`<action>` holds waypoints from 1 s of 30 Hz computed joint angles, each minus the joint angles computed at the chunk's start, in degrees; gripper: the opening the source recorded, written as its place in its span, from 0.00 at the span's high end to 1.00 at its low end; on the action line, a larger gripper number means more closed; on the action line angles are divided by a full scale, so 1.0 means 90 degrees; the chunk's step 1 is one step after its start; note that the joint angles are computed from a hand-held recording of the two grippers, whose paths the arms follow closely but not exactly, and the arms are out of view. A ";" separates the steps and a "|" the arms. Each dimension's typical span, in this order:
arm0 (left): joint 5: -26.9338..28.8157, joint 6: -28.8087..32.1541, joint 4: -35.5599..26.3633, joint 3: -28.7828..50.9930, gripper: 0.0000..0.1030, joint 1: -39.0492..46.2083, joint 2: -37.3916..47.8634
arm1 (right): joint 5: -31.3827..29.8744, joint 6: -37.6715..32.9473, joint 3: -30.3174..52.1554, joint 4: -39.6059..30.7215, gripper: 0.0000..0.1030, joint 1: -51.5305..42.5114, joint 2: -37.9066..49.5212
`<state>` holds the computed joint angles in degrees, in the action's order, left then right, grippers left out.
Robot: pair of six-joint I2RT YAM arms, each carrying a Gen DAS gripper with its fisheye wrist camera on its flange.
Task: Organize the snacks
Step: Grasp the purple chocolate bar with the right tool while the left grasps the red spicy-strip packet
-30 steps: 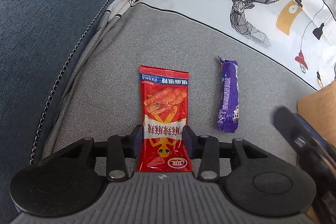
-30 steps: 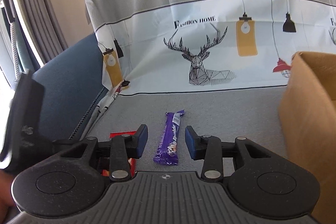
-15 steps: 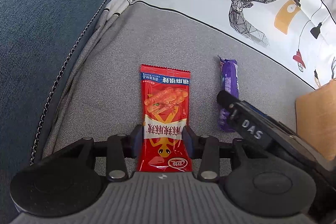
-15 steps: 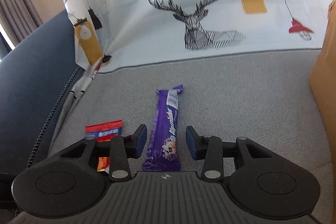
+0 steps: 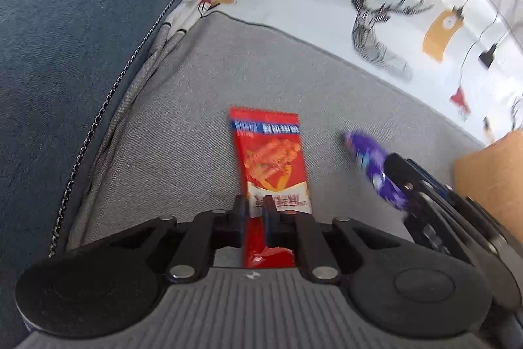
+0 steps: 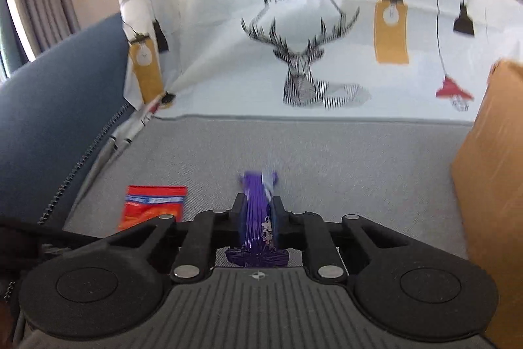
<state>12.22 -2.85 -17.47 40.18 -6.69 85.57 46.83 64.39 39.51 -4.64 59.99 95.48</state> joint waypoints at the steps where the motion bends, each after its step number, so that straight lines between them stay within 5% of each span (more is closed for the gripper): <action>1: 0.0096 -0.0042 0.0036 -0.0051 0.90 0.0022 -0.0069 | 0.0164 -0.0047 -0.0037 -0.0139 0.86 0.0127 -0.0201; 3: 0.0138 -0.0084 -0.0046 -0.0075 0.90 0.0023 -0.0134 | 0.0407 -0.0090 -0.0093 -0.0450 0.90 0.0395 -0.0594; 4: 0.0170 -0.0121 -0.0111 -0.0076 0.89 0.0041 -0.0140 | 0.0485 -0.0067 -0.0115 -0.0639 1.00 0.0535 -0.0773; 6: 0.0218 -0.0223 -0.0201 -0.0073 0.85 0.0121 -0.0168 | 0.0517 0.0127 -0.0110 -0.1101 1.00 0.0804 -0.1030; 9: 0.0400 -0.0441 -0.0152 -0.0231 0.65 0.0300 -0.0335 | 0.0428 0.0646 -0.0197 -0.1715 1.00 0.1122 -0.1309; 14: 0.0324 -0.0717 0.0077 -0.0380 0.59 0.0086 -0.0479 | 0.0245 0.1535 -0.0262 -0.2078 0.96 0.1236 -0.1183; 20: -0.0451 -0.1078 0.0728 -0.0399 0.38 -0.0450 -0.0283 | 0.0064 0.0982 -0.0390 -0.1321 0.62 0.0880 -0.0839; 30: -0.1673 -0.1071 0.0784 0.0180 0.20 -0.1385 0.0718 | -0.0881 0.0307 0.0004 -0.0859 0.54 0.0273 0.0172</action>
